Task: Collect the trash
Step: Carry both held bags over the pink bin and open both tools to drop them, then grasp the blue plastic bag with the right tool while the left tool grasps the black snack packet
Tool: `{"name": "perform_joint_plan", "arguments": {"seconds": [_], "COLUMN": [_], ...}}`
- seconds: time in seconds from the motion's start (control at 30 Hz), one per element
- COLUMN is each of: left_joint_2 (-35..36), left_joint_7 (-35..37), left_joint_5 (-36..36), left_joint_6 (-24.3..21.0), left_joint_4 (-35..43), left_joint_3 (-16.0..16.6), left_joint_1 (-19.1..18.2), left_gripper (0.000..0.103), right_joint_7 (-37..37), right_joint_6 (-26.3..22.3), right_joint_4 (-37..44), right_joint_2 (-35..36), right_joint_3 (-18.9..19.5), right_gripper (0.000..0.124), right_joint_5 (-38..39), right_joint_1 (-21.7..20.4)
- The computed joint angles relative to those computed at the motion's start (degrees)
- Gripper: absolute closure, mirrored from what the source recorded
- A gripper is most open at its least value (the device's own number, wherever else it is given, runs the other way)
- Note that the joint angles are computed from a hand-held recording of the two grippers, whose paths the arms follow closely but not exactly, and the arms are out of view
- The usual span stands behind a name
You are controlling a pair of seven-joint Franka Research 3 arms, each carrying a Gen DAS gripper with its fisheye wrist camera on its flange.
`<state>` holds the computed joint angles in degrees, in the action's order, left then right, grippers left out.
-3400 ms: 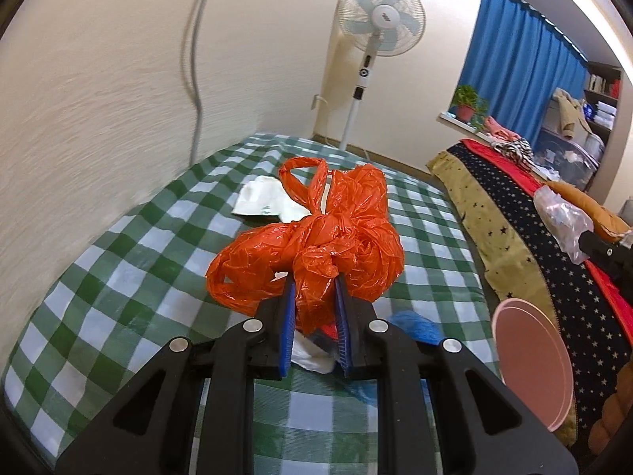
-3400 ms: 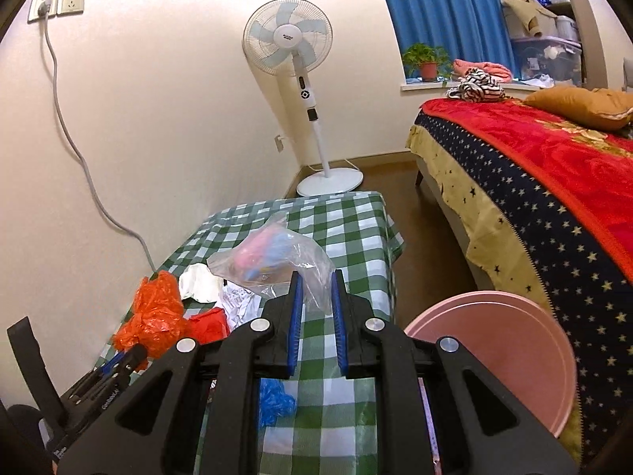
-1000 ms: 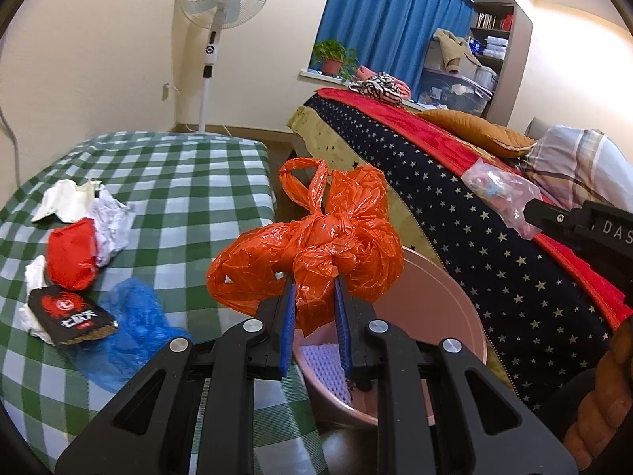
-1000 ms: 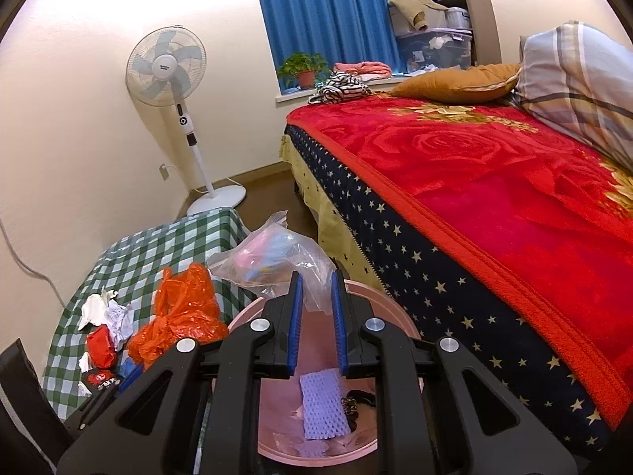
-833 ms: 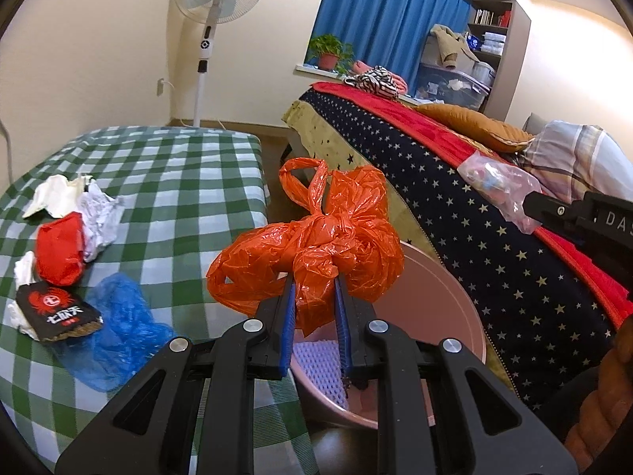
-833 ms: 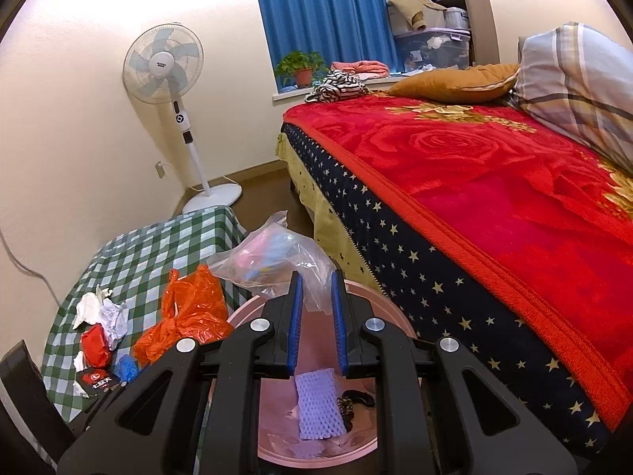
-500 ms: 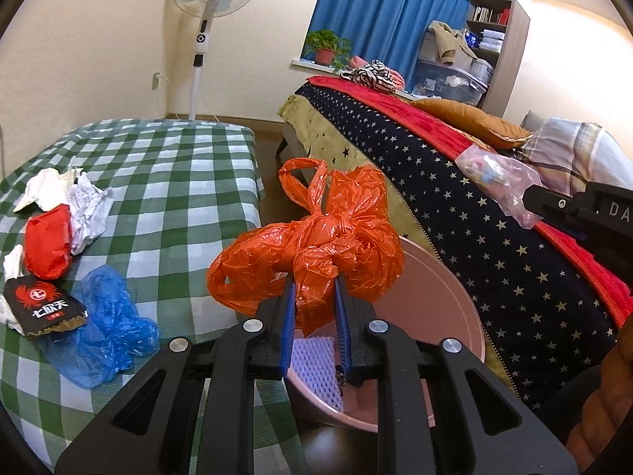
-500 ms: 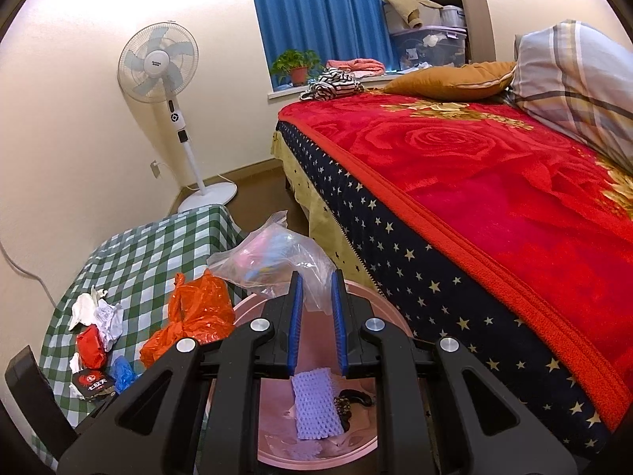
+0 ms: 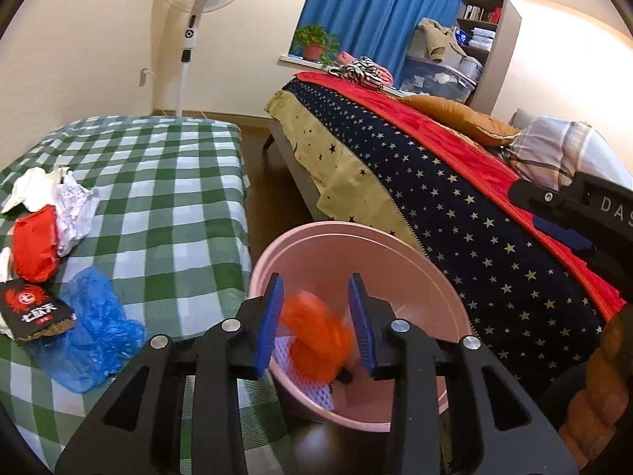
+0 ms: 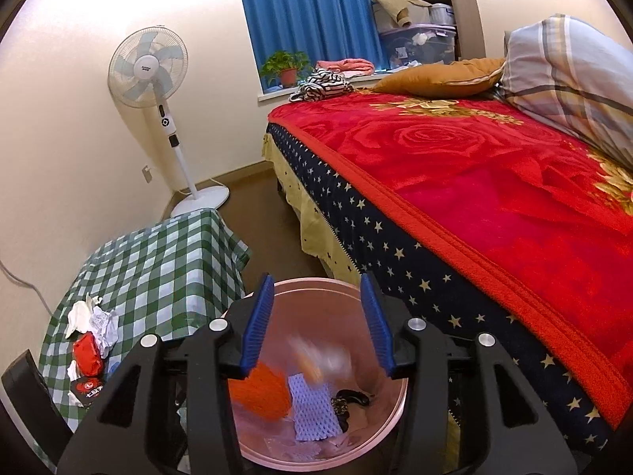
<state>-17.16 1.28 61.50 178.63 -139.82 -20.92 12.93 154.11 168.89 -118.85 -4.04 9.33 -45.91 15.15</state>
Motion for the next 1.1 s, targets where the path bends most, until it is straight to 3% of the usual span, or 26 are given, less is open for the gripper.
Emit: {"name": "perform_joint_plan", "arguments": {"seconds": [0.43, 0.73, 0.93, 1.1], "left_joint_2": [-8.73, -17.02, -23.29, -26.51], "left_joint_7": [5.46, 10.73, 11.25, 10.82], "left_joint_5": [-7.35, -13.86, -17.33, -20.53], "left_joint_6": [-3.59, -6.65, -11.06, -12.89], "left_joint_4": [-5.89, -12.29, -17.51, -20.78], "left_joint_3": [2.13, 3.00, 3.50, 4.88], "left_joint_1": [-0.72, 1.45, 4.10, 4.83], "left_gripper": [0.075, 0.076, 0.076, 0.076], "right_joint_7": [-3.80, -13.55, -26.55, -46.06], "right_joint_6": [3.03, 7.04, 9.50, 9.08], "right_joint_4": [-1.37, -0.77, 1.45, 4.10], "right_joint_2": [-0.34, 2.26, 6.72, 10.72], "right_joint_3": [0.93, 1.00, 0.83, 7.38], "right_gripper": [0.078, 0.081, 0.088, 0.089], "right_joint_5": [2.08, 9.24, 21.44, 39.38], "right_joint_1": [0.19, 3.43, 8.38, 8.01]}}
